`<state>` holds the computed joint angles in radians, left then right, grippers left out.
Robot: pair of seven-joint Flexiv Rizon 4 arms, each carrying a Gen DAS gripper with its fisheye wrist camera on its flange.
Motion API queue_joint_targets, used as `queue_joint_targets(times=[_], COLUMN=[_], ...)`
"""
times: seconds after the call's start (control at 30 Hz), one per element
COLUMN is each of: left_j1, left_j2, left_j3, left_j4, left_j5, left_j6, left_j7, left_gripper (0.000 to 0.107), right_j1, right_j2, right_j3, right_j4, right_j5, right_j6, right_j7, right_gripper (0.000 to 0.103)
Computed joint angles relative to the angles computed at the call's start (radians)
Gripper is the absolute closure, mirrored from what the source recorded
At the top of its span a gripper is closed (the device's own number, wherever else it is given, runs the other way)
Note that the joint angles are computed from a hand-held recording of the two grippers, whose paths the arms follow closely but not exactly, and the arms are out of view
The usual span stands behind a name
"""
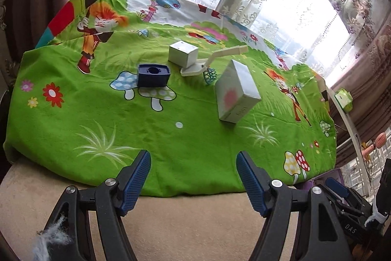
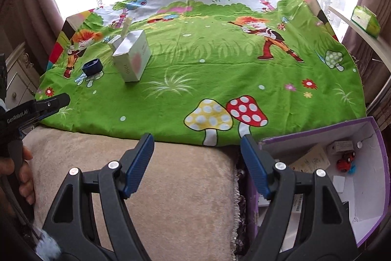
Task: Organize rigid objects
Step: 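Move both empty tools back toward the remaining items on the bed, then grasp the navy cup holder with the left tool while the right tool grasps the tall white box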
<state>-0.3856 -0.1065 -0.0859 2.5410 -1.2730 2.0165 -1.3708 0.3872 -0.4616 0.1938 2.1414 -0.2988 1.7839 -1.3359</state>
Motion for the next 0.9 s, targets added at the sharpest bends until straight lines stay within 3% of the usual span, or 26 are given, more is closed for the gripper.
queue_joint_targets(times=[0.07,0.23,0.3,0.57,0.77,0.9], left_j1=[0.016,0.064,0.061,0.094,0.054,0.073], left_j2=[-0.005,-0.027,-0.047,-0.134,-0.206,-0.247], left_j3=[0.012,0.051,0.063,0.131,0.174,0.120], left_j4=[-0.001,-0.017,-0.045,-0.140,-0.228,-0.301], left_j5=[0.018,0.099,0.054,0.066,-0.077,-0.251], left_j6=[-0.007,-0.034,-0.031,-0.071,-0.074,-0.033], left_j7=[-0.007,-0.038,0.007,0.030,0.143,0.312], left_gripper=[0.033,0.033,0.033,0.033,0.033,0.033], right_j1=[0.020,-0.026,-0.009,-0.007,0.007,0.034], right_j2=[-0.005,-0.031,-0.035,-0.064,-0.085,-0.098], right_j3=[-0.010,0.054,0.043,0.067,0.072,0.061], right_j4=[-0.008,-0.047,-0.055,-0.109,-0.156,-0.192], right_j5=[0.000,-0.018,-0.019,-0.027,-0.022,-0.019], right_j6=[-0.002,-0.032,-0.038,-0.087,-0.115,-0.121], right_j7=[-0.002,0.002,0.004,-0.003,-0.006,-0.003], right_gripper=[0.027,0.027,0.027,0.027,0.027,0.027])
